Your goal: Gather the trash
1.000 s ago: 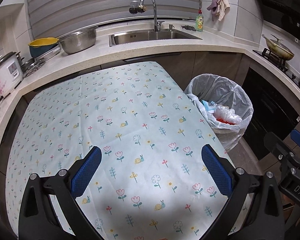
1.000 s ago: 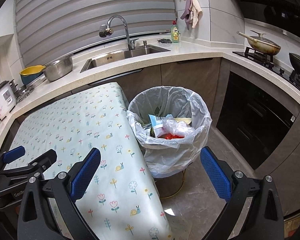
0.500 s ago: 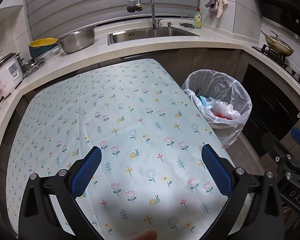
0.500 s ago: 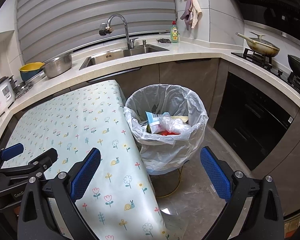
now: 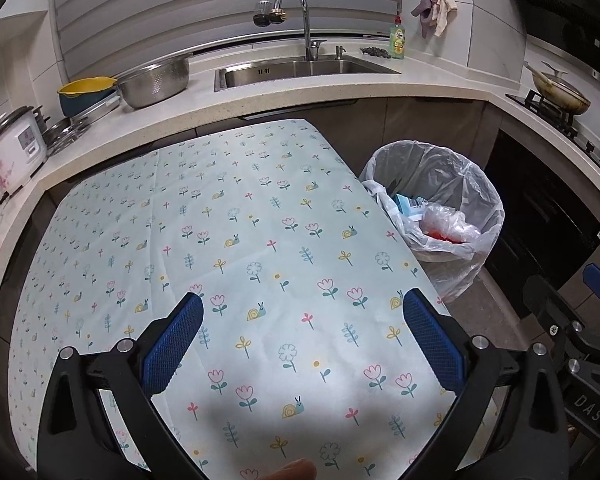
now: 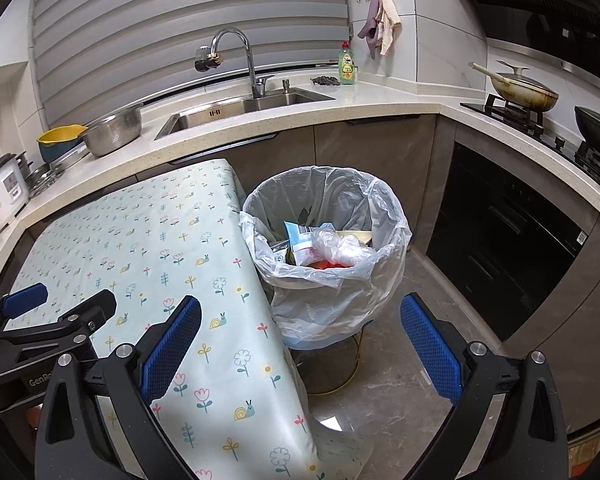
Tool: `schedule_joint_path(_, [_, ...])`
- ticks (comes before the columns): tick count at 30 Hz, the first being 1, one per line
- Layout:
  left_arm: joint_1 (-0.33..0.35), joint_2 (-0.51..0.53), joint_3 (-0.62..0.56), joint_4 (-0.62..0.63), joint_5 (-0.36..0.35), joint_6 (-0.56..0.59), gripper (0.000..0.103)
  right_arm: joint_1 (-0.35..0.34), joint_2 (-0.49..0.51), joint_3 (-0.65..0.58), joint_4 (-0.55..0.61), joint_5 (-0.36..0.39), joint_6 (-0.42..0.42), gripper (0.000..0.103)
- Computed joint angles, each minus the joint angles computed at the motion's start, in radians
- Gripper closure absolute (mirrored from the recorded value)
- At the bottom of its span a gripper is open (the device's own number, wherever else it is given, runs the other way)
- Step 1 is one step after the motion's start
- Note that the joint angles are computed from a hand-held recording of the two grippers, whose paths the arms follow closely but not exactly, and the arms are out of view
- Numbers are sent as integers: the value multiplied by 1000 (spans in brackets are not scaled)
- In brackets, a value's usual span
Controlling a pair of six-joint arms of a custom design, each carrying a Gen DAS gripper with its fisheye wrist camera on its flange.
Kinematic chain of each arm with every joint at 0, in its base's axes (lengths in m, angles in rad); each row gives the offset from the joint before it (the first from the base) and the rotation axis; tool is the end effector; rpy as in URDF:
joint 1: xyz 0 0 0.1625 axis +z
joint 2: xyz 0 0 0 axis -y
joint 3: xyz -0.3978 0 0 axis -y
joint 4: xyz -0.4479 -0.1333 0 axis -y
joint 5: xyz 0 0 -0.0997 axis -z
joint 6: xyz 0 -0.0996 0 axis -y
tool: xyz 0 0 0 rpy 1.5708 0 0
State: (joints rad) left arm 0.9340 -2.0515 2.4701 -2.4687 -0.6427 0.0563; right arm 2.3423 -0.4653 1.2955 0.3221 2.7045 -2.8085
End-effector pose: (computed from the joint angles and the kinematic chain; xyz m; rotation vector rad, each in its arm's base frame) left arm -0.0317 -0.4011 0.3262 0.5040 2.2037 -0.8468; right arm 0.4379 -0.3884 -0.0686 0.1823 -2.1438 1.0975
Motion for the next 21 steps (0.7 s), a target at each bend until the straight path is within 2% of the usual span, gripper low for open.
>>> schedule_joint_path(7, [7,42,-9,-11,-12,-11,7,-17,-19,27,-23,-11,-20,7])
schedule_joint_path(21, [11,97,-17,-62,17,0,7,-46,-37,58,-52,-26,-28,7])
